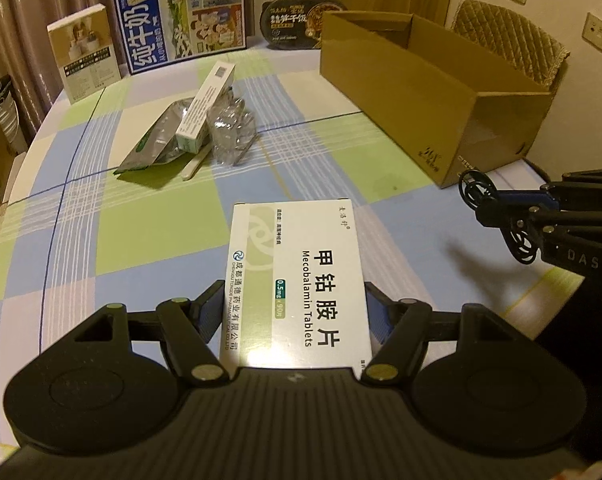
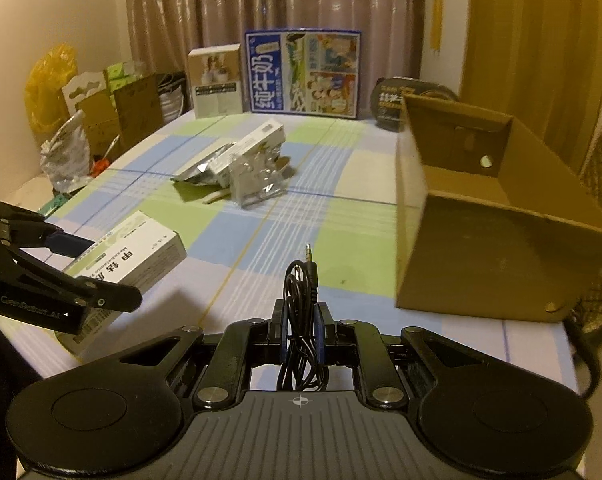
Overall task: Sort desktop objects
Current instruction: 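Carry the Mecobalamin box and black cable with both tools to the cardboard box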
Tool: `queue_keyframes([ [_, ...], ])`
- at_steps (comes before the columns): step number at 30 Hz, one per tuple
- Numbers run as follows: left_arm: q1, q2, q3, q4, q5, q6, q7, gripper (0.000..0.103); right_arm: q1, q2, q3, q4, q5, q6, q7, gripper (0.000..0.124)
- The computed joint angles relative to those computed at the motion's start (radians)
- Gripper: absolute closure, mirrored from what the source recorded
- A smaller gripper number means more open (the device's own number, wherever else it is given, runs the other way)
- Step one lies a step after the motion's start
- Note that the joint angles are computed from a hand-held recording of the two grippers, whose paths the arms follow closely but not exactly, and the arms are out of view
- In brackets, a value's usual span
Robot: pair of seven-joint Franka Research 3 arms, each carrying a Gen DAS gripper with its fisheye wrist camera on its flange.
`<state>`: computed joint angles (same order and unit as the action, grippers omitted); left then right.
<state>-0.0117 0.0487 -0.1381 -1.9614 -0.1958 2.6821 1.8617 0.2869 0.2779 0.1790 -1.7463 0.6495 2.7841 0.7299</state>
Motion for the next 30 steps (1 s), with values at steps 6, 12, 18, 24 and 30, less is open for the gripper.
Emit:
queue_keyframes([
  [6,-0.015,-0.022,-0.007,-0.005,-0.027,0.000,0.013,0.037,-0.018,-0.045,-0.011,-0.040,0.030,0.019,-0.012,0.114],
  [12,-0.039,-0.010,-0.020,0.032,-0.065,-0.006,0.030,0.037,-0.030,-0.074,-0.037,-0.062,0.032,0.039,0.012,0.114],
  [18,-0.059,0.020,-0.042,0.089,-0.087,-0.013,0.043,0.037,-0.052,-0.086,-0.054,-0.061,0.032,0.051,0.026,0.114],
  [24,-0.074,0.064,-0.067,0.161,-0.094,-0.025,0.044,0.037,-0.078,-0.080,-0.060,-0.038,0.044,0.054,0.012,0.114],
  [30,-0.090,0.122,-0.089,0.256,-0.063,-0.039,0.007,0.037,-0.106,-0.056,-0.062,0.014,0.061,0.050,-0.003,0.114],
])
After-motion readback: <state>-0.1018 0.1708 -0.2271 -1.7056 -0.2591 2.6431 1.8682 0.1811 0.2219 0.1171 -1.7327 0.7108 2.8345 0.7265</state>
